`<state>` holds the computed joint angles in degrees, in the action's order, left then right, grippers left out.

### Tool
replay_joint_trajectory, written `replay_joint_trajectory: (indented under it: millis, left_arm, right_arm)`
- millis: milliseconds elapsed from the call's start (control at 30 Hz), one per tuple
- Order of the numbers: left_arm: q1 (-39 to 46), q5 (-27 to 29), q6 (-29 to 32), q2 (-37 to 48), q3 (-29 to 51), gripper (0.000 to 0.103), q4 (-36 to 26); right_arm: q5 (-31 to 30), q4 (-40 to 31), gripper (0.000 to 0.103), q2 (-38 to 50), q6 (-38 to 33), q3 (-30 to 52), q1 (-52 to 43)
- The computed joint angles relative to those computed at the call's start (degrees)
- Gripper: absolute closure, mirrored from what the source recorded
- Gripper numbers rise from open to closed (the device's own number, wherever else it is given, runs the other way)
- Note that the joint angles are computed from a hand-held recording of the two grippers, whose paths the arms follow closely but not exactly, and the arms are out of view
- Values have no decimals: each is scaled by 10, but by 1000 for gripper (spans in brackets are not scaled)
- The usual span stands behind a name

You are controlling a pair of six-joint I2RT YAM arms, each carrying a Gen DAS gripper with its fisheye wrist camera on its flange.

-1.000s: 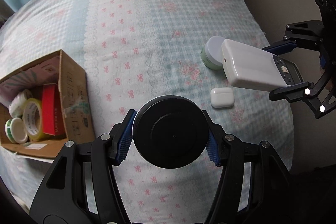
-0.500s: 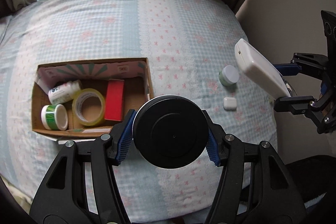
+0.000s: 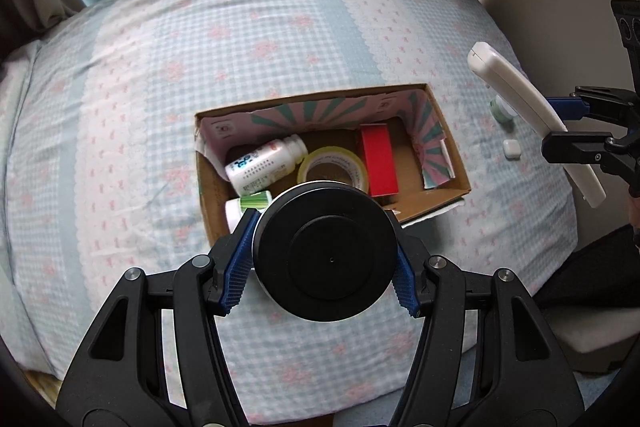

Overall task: Organize rigid objects
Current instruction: 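Carry the black jar and remote over the box and open both tools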

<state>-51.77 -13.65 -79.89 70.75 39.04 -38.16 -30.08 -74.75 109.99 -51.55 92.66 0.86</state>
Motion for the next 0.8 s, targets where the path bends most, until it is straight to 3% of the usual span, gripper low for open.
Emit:
replay_joint_trajectory:
  millis: [200,433,600,800]
  left_arm:
    - [91,68,117,5,-95,47,119]
    - [158,121,231,154,-113,47,288]
    - [176,154,268,275,-95,47,385]
    - [166,172,287,362,-70,47,430]
  right_arm:
    - [30,83,46,41,114,-25,74]
    - [73,102,46,136,168,25,123]
    - [93,110,46,221,189,75,134]
    - [107,107,47,303,214,132,135]
